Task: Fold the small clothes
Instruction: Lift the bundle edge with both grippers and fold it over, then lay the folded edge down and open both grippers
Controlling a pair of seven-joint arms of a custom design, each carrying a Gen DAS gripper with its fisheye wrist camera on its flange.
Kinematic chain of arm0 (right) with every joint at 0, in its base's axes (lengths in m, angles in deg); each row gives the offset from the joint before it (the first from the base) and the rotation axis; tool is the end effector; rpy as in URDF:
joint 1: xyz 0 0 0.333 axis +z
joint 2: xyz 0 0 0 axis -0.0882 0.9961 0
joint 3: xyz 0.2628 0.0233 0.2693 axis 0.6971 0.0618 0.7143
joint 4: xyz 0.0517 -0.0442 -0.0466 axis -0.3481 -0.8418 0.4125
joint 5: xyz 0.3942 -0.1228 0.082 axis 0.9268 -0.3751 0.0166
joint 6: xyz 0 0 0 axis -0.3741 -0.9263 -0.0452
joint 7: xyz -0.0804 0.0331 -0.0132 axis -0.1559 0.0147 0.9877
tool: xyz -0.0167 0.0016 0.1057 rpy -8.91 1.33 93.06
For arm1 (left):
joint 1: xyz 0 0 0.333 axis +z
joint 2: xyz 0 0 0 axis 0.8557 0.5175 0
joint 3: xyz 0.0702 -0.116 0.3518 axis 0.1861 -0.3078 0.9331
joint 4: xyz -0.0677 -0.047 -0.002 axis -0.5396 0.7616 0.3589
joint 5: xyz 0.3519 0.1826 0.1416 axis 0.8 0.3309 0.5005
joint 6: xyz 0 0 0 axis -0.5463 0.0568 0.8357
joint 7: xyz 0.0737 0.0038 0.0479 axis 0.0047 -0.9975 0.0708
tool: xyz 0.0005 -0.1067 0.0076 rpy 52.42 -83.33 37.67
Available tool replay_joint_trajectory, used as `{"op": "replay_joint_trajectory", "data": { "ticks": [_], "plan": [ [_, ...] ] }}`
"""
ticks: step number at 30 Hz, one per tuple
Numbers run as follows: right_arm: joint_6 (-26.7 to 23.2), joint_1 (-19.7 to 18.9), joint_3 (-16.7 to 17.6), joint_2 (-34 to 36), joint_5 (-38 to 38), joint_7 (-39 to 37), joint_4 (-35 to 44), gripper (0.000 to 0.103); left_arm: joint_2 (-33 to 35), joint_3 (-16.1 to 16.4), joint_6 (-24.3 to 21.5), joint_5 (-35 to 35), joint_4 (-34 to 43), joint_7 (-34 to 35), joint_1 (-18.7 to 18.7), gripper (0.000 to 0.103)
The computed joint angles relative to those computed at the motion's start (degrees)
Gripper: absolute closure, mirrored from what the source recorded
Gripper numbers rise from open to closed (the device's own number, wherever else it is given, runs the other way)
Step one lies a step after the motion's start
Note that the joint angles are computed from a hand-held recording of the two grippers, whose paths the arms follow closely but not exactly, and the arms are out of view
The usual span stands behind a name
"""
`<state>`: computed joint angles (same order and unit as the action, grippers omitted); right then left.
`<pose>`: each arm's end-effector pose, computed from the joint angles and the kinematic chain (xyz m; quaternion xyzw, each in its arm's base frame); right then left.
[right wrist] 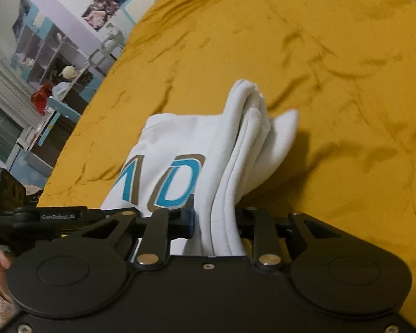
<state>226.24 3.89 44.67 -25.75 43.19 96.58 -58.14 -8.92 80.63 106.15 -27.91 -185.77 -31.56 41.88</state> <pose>0.6609 0.1917 0.3987 -0.7398 0.5130 0.0755 0.4288 0.5661 -0.2667 0.4001 -0.7944 0.4992 -0.3419 0.0537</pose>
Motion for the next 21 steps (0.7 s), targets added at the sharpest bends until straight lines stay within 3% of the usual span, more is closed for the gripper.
{"op": "replay_joint_trajectory", "data": {
  "ticks": [2, 5, 12, 15, 21],
  "plan": [
    [0.6, 0.5, 0.5, -0.7, 0.5, -0.6, 0.4, 0.08, -2.2, 5.8, -0.6, 6.1, -0.8, -4.6, -4.5, 0.076],
    [0.3, 1.4, 1.2, -0.9, 1.6, -1.4, 1.8, 0.08, -6.0, 9.1, -1.3, 14.3, -2.7, -10.8, -5.2, 0.076],
    [1.5, 5.4, 3.6, 3.1, 2.2, -0.8, 8.8, 0.08, -13.7, 8.7, -3.7, 22.6, -7.9, -13.5, 1.7, 0.075],
    [4.1, 7.6, 4.4, 6.0, 0.2, 1.9, 11.6, 0.08, -14.5, 8.3, -2.4, 22.3, -10.0, -11.9, 5.3, 0.075],
    [8.2, 11.4, 4.1, 12.8, -12.1, 13.0, 16.6, 0.081, -10.4, 6.0, 0.5, 10.7, -13.2, 0.5, 10.5, 0.074]
  ]
}}
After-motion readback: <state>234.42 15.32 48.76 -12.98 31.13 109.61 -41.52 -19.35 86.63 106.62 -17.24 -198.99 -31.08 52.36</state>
